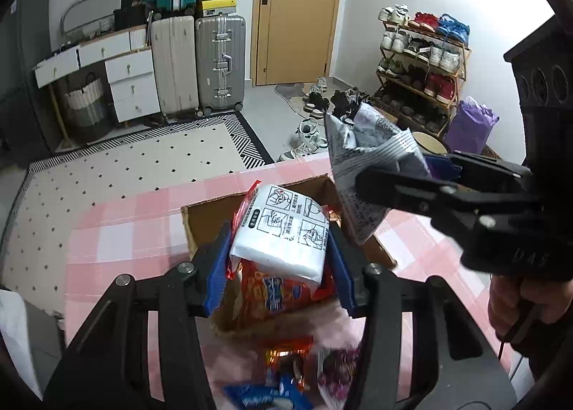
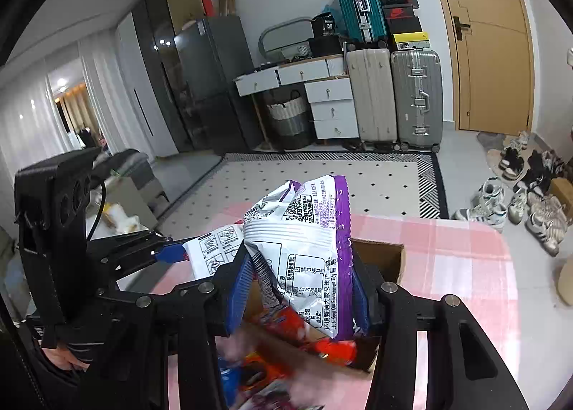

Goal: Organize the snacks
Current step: 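Open both grippers to drop the packs into the box and withdraw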

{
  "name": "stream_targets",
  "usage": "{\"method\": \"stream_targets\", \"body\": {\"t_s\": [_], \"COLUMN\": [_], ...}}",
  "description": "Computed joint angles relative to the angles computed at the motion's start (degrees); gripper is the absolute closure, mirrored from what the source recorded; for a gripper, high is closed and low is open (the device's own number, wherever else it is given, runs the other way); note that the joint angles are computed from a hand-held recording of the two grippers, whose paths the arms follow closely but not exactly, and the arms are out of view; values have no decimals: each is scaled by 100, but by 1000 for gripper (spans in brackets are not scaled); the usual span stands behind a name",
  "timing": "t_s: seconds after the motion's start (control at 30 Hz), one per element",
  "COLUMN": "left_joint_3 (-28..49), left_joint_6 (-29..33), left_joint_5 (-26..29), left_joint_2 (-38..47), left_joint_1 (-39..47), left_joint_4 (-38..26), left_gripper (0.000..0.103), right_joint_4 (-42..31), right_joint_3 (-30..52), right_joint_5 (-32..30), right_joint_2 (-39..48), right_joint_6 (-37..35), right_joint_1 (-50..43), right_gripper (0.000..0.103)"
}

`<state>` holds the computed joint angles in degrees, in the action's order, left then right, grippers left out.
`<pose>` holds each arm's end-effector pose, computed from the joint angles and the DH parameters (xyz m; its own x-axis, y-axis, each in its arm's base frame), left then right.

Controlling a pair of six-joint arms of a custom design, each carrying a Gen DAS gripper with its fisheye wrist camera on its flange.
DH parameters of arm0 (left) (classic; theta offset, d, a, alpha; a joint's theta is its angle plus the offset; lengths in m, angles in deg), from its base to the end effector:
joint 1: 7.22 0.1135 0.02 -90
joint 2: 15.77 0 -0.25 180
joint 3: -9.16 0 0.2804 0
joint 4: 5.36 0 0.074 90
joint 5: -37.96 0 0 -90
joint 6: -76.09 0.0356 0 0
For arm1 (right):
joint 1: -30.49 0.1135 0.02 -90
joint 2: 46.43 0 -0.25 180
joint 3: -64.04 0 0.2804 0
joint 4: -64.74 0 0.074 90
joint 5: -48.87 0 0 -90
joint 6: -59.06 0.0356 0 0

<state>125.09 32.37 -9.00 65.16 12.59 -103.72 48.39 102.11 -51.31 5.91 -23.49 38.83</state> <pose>0.2483 0.0636 0.4318 -0.5521 0.3626 -0.7508 0.6356 0.7659 -0.0976 0.2295 0.0400 0.1868 -0.5377 0.0502 -0.8416 -0.2254 0.9533 0.2008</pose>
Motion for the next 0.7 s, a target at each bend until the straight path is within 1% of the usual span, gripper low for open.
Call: {"method": "stream_targets", "body": {"t_s": [0.13, 0.27, 0.3, 0.37, 0.4, 0.43, 0.47, 0.57, 0.63, 0.7], "left_joint_3": [-420, -778, -819, -806, -818, -878, -991, -1164, -1228, -1172], "left_joint_6": [-407, -727, -812, -892, -935, -998, -1067, -989, -1096, -1092], "left_joint_5": [-295, -570, -595, -727, -831, -920, -1011, -846, -890, -784], "left_joint_2": [93, 244, 323, 537, 605, 625, 597, 584, 599, 680], "left_joint_1": [-438, -720, -757, -839, -900, -948, -965, -852, -751, -629], "left_joint_4": [643, 1220, 1319, 1488, 1557, 1682, 1856, 1977, 2122, 2051], "left_gripper": [56, 55, 52, 50, 40, 22, 18, 17, 17, 17], "right_joint_4": [462, 848, 927, 1073, 1108, 1120, 1187, 1342, 1404, 1346], "right_joint_3": [338, 571, 639, 783, 876, 958, 977, 809, 688, 625], "right_joint_5": [-75, 22, 63, 39, 47, 57, 56, 159, 227, 176], "right_joint_2": [1040, 1860, 2039, 2412, 2593, 2743, 2823, 2700, 2531, 2377], "right_joint_6": [-13, -30, -14, -8, -1, 5, 12, -27, -49, -92], "right_joint_1": [-133, -177, -156, -173, -166, -167, -180, -119, -86, -98], "right_gripper": [55, 55, 55, 54, 52, 50, 50, 49, 47, 39]}}
